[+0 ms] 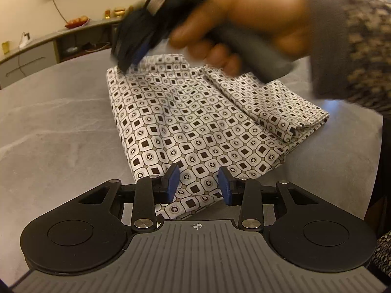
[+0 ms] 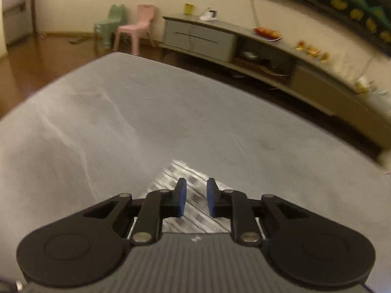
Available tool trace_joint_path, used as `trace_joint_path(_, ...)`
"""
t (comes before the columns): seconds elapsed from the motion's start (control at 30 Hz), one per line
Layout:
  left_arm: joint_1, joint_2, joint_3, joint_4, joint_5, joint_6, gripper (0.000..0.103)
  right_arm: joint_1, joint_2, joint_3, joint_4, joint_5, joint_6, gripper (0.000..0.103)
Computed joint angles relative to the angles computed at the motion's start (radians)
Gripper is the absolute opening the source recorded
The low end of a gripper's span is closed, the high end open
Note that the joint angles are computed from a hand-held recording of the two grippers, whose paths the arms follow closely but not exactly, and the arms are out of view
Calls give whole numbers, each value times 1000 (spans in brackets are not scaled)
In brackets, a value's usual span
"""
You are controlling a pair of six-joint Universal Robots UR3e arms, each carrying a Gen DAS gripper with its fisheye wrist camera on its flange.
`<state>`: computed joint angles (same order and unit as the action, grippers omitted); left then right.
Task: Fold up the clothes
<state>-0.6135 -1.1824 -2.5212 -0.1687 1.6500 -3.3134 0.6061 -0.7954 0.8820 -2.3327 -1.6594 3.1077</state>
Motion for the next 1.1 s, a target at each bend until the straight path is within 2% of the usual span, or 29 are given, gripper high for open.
trace_joint_path(0.07, 13, 12, -7, -4, -6, 0, 31, -15, 59, -63, 10, 2, -3, 21)
trace_joint_path(0.13, 39, 37, -17, -17, -36, -2, 31, -42, 70, -153, 130, 49, 21, 21)
trace_joint_path(0.2, 35, 35, -12, -20, -33, -8, 31, -65, -3, -93, 144, 75, 23, 21)
trace_joint_path(0.33, 32, 22, -3, -20, -26, -8, 32, -128, -269, 307, -60, 140, 64, 21)
trace_joint_path(0.4, 25, 11, 12, -29, -15, -14, 32, -139, -285, 429, -97, 106, 21, 20)
trace_joint_path(0.43, 23, 9, 20, -38, -11, -20, 32, -148, -313, 529, -191, 114, -23, 20)
trace_joint_path(0.47, 19, 13, 26, -47, -6, -28, 32, -161, -351, 591, -225, 125, -44, 20)
trace_joint_path(0.5, 19, 26, 27, -53, -2, -35, 32, -184, -412, 660, -250, 149, -24, 20)
trace_joint_path(0.53, 21, 49, 23, -57, -1, -44, 32, -225, -500, 765, -299, 202, -4, 27)
trace_joint_path(0.57, 27, 83, 14, -61, -3, -58, 32, -277, -597, 869, -339, 268, 10, 41)
trace_joint_path(0.6, 33, 122, 3, -65, -8, -74, 32, -325, -702, 974, -360, 302, 14, 48)
trace_joint_path(0.63, 45, 161, -2, -71, -20, -87, 32, -370, -806, 1079, -385, 316, 18, 53)
trace_joint_path(0.7, 55, 183, 19, -68, -34, -108, 33, -463, -1016, 1272, -382, 316, -2, 53)
trace_joint_path(0.8, -22, -42, 206, -50, 36, -104, 33, -617, -1238, 1489, -338, 385, -129, 53)
trace_joint_path(0.9, -88, -309, 463, -115, 88, -85, 34, -555, -1238, 1563, -421, 358, -102, 52)
trace_joint_path(1.0, -133, -548, 708, -209, 138, -74, 34, -462, -1150, 1574, -599, 314, -77, 51)
trace_joint_path(1.03, -144, -611, 770, -246, 171, -80, 34, -454, -1147, 1570, -606, 317, -88, 51)
trace_joint_path(1.1, -160, -716, 883, -333, 241, -103, 33, -470, -1195, 1574, -534, 333, -132, 51)
